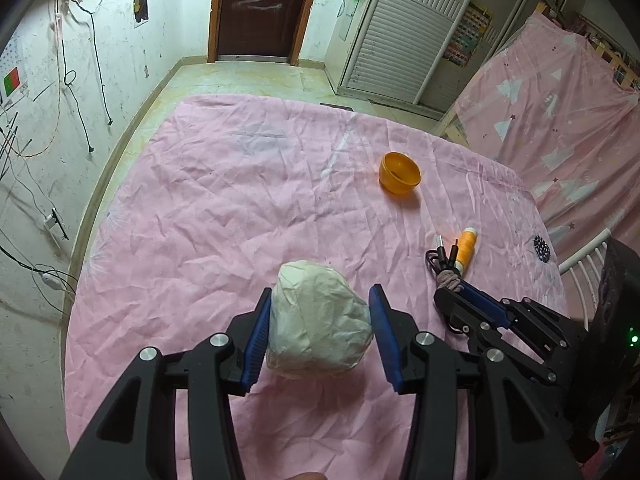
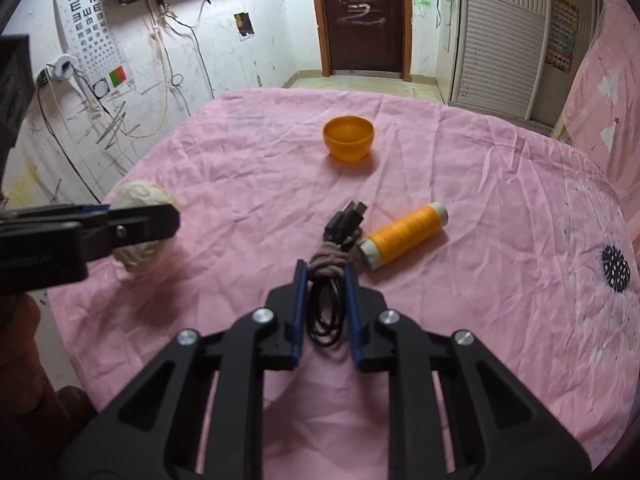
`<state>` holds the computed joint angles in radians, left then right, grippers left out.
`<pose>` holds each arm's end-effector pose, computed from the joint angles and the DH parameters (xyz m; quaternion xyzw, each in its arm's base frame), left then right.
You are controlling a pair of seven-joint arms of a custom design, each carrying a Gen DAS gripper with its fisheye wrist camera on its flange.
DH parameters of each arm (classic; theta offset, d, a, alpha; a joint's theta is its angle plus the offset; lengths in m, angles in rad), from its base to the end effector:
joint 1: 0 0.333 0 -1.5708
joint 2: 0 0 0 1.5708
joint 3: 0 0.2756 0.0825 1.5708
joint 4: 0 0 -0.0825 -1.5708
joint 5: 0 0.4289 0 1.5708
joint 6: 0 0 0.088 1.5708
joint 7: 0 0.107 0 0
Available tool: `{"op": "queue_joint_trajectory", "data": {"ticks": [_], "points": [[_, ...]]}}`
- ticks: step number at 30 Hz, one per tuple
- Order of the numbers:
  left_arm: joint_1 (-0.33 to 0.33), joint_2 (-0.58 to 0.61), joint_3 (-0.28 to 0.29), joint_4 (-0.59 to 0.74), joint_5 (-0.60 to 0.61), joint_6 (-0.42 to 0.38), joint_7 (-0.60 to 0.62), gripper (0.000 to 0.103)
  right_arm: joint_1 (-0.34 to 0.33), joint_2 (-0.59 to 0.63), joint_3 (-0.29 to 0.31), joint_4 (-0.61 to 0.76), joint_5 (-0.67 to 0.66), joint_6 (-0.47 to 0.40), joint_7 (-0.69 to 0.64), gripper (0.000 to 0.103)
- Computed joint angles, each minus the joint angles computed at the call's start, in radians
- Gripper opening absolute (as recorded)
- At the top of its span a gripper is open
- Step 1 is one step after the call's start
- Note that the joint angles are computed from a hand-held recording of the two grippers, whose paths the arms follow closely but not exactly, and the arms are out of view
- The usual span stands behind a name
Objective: Collect trash
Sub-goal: 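Grasp the black cable with the right tool while the left holds the paper ball, then lift the paper ball and black cable off the sheet with both tools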
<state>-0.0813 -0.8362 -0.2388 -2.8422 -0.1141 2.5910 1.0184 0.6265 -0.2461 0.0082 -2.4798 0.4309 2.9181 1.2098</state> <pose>0.3928 -0.1121 0.4253 -0.7815 0.5542 -0.2463 0.1462 0.4454 0.2958 0.3898 -0.8314 0.4339 -0.1076 0.3300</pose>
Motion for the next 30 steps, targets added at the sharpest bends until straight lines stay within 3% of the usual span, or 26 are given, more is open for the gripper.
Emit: {"op": "queue_joint_trajectory", "data": {"ticks": [11, 21, 30], "points": [[0.005, 0.016, -0.036, 0.038, 0.035, -0.012, -0.033, 0.040, 0.060, -0.087, -0.073, -0.056, 0.085, 0.040, -0.080, 0.017], [-0.011, 0.098, -0.075, 0.127, 0.090, -0.019, -0.069, 0.041, 0.055, -0.159, -0.133, -0.115, 0.045, 0.086, -0.051, 0.017], [-0.038, 0.194, -0.111, 0.227, 0.150, -0.021, -0.096, 0.041, 0.069, -0.218, -0.236, -0.167, -0.002, 0.118, -0.022, 0.017]]}}
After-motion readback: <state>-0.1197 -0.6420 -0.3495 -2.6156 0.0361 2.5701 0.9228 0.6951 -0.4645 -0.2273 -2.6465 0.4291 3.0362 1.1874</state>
